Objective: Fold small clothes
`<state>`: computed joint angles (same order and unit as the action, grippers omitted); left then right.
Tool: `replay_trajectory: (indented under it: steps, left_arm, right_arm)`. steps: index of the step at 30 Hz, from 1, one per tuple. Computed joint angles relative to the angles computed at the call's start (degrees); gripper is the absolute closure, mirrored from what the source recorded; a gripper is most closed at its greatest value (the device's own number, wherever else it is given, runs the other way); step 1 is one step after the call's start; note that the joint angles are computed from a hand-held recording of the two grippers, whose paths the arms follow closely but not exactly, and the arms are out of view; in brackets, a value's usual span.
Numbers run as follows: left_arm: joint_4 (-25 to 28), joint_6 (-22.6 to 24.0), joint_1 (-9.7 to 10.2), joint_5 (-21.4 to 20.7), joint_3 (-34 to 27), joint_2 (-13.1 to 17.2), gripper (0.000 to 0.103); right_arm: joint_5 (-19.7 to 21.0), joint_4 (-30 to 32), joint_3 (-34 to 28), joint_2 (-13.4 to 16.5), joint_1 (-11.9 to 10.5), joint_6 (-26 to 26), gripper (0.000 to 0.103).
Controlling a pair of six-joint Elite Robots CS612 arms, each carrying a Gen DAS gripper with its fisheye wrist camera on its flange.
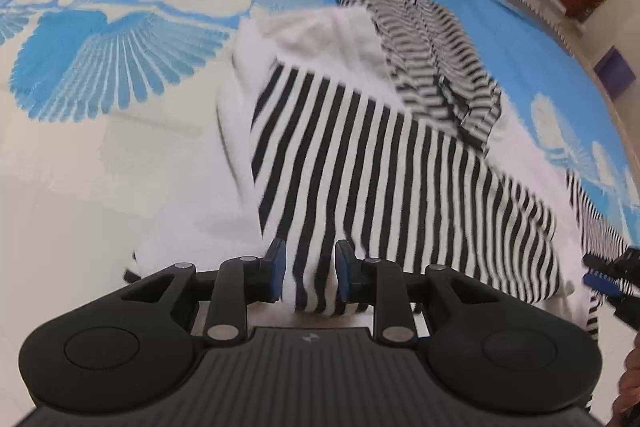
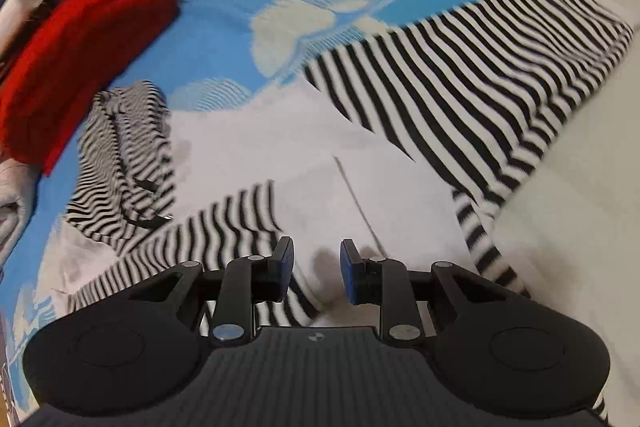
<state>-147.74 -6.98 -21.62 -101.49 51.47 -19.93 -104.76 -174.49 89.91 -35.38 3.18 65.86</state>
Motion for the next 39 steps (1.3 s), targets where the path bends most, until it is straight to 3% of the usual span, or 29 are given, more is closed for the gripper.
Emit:
replay_trajectory:
  steps: [3, 5, 9, 12, 19, 26, 34, 39]
  left_arm:
    - [4.9, -1.3, 0.09, -0.3, -1.6, 0.8, 0.075]
    - [4.1, -1.0, -0.08, 0.1, -1.1, 0.4, 0.075]
    - [-0.8, 0.4, -0.51, -0.7, 0.9, -0.8, 0.070]
    - [-1.2, 1.6, -1.01, -0.4, 1.5, -1.1, 0.068]
    - [-2.3, 2.7, -1.54, 0.8, 2.1, -1.4, 0.068]
    - [-2.2, 3.2, -1.54, 0.8, 2.0, -1.4, 0.068]
    - [-2.1, 2.2, -1.35, 0.4, 1.3, -1.2, 0.068]
    - [-1.9, 2.4, -1.40, 0.3, 1.2, -1.1, 0.068]
  right_arm:
    - [0.7, -0.2, 0.7, -0.6, -0.5, 0.1, 0.076]
    - [-0.5, 0.7, 0.4, -0.7, -0.4, -0.5, 0.076]
    - [-6.2, -0.2, -0.1, -0.9, 0.5, -6.9, 0.076]
    - [-8.8, -1.9, -0.1, -1.0, 0.8, -11.2, 0.074]
    - [-9.9, -5.0, 3.4, -2.7, -0.6, -13.6, 0.072]
    - [-8.7, -9.4, 10.0, -4.8, -4.2, -9.8, 0.071]
    - [-7.0, -15.2, 18.9, -6.9, -10.5, -5.4, 0.071]
    - [-9.1, -13.3, 20.8, -6.6, -12.3, -3.6, 0.071]
